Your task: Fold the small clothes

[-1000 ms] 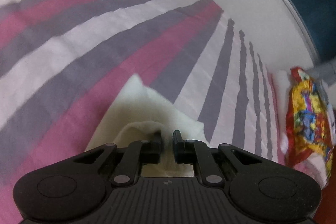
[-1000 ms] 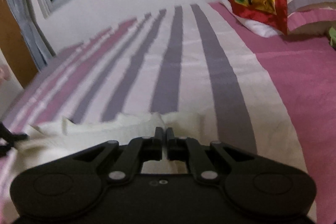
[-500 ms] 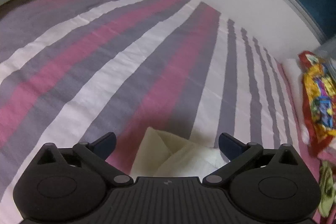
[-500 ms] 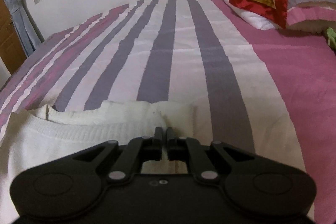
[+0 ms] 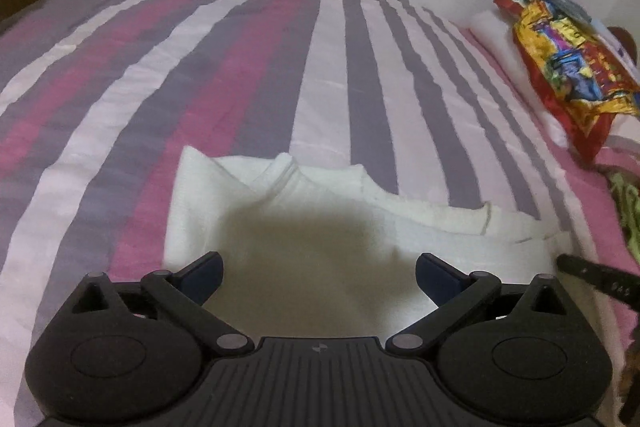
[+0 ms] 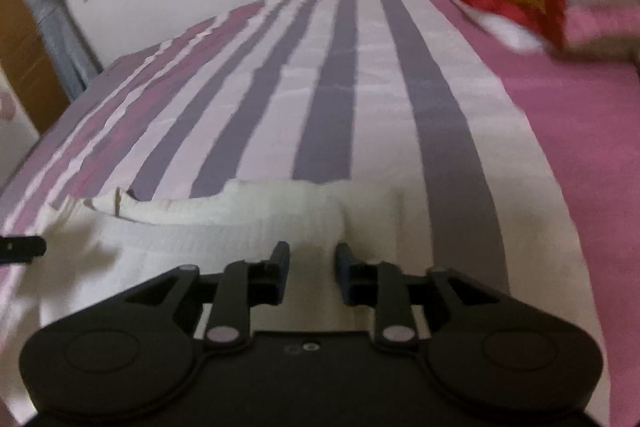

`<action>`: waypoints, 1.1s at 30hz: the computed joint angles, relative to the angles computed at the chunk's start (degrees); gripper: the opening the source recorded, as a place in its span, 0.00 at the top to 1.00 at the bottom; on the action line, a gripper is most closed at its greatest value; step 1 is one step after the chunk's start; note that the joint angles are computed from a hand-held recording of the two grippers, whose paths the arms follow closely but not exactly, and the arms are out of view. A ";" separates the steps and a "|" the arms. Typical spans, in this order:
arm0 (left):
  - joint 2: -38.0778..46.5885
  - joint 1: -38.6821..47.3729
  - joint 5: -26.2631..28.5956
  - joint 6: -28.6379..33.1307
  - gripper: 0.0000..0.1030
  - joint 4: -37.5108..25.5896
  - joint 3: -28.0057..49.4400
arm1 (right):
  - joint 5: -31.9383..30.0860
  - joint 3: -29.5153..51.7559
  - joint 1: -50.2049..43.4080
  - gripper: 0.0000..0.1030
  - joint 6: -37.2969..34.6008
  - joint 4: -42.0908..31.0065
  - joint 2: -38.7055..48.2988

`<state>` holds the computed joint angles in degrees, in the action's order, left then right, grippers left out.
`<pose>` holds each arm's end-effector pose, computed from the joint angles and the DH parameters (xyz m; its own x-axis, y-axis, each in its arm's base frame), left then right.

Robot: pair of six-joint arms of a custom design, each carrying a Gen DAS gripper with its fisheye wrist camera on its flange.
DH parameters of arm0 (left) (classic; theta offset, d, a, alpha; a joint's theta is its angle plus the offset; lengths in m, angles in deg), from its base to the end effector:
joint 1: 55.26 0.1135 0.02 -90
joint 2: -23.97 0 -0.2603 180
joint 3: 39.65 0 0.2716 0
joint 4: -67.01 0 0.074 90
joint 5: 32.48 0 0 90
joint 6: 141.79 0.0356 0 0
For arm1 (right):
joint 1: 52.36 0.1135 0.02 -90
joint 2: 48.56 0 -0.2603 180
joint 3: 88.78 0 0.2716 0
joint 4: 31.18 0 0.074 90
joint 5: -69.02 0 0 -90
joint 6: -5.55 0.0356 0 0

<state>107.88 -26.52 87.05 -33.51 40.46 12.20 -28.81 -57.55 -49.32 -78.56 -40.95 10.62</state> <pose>0.2515 0.1179 0.1386 -0.7713 -0.1117 -0.6265 0.0512 0.9704 -0.2361 0.2124 0.0161 0.1429 -0.6242 0.0687 -0.7783 -0.0966 0.9817 0.1641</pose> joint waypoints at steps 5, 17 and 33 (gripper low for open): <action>1.26 -1.36 -0.92 -3.02 0.01 5.18 -1.45 | 4.63 0.65 1.70 0.95 -0.26 4.87 2.63; 1.53 -2.57 -2.26 -3.81 0.01 9.85 -3.74 | -6.14 0.06 -7.07 0.53 -3.77 5.19 4.06; 1.77 -2.52 -3.02 -5.69 0.01 11.13 -4.13 | -5.17 0.94 -3.25 0.95 -5.91 4.39 4.01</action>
<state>109.64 -29.03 84.03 -39.20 51.59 8.07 -33.98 -56.61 -52.57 -84.48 -36.55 14.63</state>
